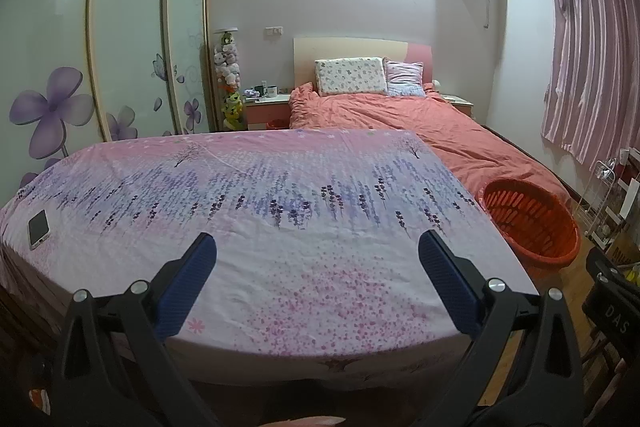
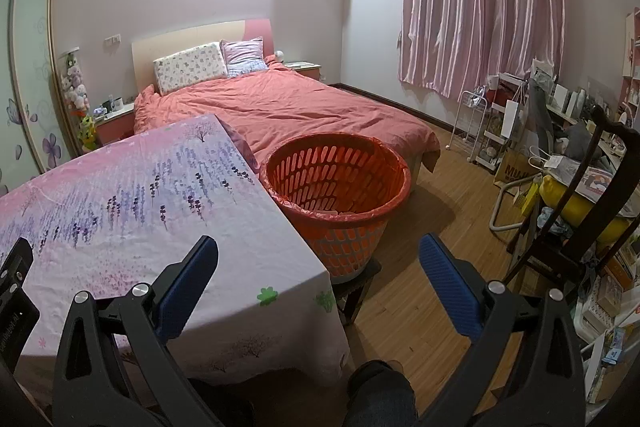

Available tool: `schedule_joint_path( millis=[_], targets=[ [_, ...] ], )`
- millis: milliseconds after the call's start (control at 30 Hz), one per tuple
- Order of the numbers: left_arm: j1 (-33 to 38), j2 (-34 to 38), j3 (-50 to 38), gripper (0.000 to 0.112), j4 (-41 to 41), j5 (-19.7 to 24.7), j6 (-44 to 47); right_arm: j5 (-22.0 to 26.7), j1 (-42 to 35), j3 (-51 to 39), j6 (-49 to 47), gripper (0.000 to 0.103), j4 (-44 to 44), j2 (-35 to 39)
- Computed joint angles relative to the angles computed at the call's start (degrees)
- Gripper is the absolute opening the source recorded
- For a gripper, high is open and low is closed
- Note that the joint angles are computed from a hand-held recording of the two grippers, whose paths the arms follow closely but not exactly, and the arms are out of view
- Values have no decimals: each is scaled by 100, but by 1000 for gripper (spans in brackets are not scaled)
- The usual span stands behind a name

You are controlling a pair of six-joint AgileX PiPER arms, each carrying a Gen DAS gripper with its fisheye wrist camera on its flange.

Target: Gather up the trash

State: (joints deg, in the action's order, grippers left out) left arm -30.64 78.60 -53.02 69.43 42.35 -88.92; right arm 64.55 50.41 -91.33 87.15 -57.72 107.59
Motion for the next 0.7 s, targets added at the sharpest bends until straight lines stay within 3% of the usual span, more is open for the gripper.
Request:
schedule_joint_path(
  millis=[700],
  targets=[
    [36,9,21,99,-34,-45,50,-5,-8,-22,-22,100,18,19]
  ],
)
